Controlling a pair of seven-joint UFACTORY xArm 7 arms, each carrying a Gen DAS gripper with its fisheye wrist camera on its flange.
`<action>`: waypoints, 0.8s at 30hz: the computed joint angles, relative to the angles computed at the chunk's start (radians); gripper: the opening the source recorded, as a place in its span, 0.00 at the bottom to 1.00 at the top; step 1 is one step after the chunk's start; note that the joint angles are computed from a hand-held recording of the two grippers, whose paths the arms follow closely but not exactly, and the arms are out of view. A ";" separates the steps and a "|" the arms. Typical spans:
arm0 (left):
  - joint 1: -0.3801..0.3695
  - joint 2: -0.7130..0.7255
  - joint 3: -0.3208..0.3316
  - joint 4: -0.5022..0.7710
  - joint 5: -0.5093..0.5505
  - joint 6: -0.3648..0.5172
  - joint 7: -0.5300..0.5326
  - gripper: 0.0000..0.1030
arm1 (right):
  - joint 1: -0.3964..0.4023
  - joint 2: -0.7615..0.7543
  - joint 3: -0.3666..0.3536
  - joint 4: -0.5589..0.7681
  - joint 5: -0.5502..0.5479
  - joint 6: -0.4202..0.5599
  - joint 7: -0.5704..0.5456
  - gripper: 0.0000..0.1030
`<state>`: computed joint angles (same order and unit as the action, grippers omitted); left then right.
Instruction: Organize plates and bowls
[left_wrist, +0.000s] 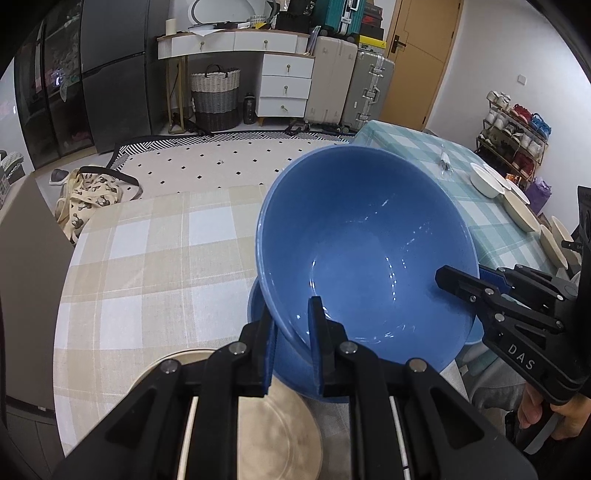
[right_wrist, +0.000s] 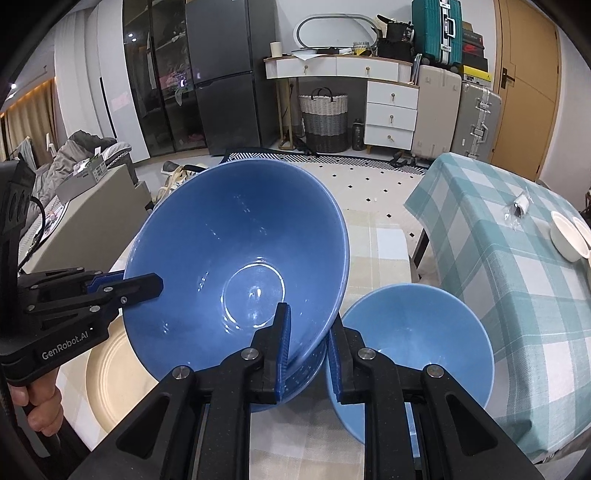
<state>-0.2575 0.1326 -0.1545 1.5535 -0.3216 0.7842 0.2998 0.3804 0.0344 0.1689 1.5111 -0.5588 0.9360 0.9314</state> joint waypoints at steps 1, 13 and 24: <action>-0.002 -0.001 0.000 -0.003 0.005 0.000 -0.002 0.13 | 0.000 0.000 0.000 -0.002 0.001 0.000 0.000 0.18; 0.000 -0.025 0.004 -0.064 0.005 -0.014 0.005 0.14 | -0.004 -0.003 0.002 -0.040 0.041 -0.023 -0.016 0.18; 0.001 -0.026 0.011 -0.084 0.039 -0.002 -0.013 0.14 | 0.005 0.025 -0.002 -0.038 0.064 -0.027 -0.052 0.18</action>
